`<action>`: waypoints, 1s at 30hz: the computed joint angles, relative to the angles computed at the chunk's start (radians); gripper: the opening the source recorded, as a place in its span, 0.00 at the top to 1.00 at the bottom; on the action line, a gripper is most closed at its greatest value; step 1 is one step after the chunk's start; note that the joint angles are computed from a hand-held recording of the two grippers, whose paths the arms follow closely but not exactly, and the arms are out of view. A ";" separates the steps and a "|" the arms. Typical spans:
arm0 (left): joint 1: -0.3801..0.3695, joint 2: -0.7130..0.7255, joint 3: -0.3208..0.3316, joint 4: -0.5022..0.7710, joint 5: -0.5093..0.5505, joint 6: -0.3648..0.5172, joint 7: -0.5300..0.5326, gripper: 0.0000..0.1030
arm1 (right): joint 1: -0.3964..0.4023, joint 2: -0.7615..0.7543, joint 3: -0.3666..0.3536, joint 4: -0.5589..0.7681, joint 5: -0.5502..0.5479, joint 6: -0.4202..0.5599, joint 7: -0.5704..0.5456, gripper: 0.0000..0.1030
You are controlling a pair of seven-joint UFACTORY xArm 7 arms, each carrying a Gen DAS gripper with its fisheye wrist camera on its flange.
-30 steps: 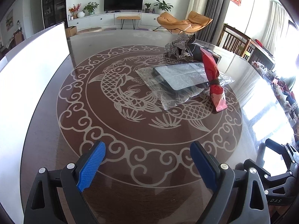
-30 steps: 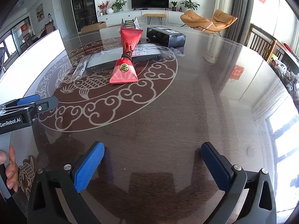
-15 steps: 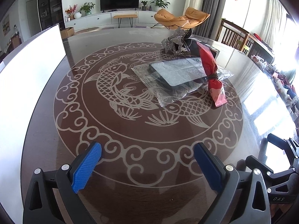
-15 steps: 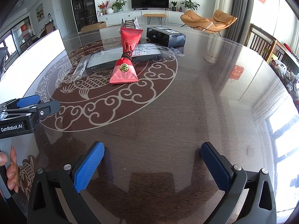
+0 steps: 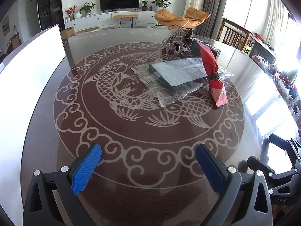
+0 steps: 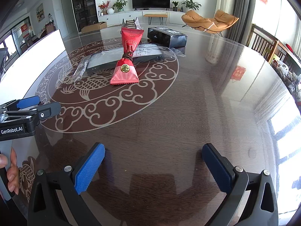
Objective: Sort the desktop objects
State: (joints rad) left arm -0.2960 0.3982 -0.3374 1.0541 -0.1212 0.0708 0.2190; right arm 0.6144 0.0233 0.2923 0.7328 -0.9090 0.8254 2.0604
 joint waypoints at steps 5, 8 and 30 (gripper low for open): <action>-0.002 0.000 0.003 0.001 0.003 0.001 -0.002 0.01 | 0.000 0.001 -0.001 0.000 0.000 0.000 0.000 0.00; -0.001 0.000 0.002 0.000 0.003 -0.001 -0.003 0.01 | 0.000 0.001 -0.001 0.001 0.000 0.000 0.000 0.00; -0.036 0.000 0.098 0.012 0.091 0.029 -0.010 0.00 | -0.001 0.001 -0.003 0.000 -0.006 -0.008 -0.001 0.00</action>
State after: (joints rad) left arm -0.3315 0.3985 -0.2393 1.0656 -0.0304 0.0993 0.2090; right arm 0.6130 0.0241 0.2891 0.7325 -0.9145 0.8177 2.0592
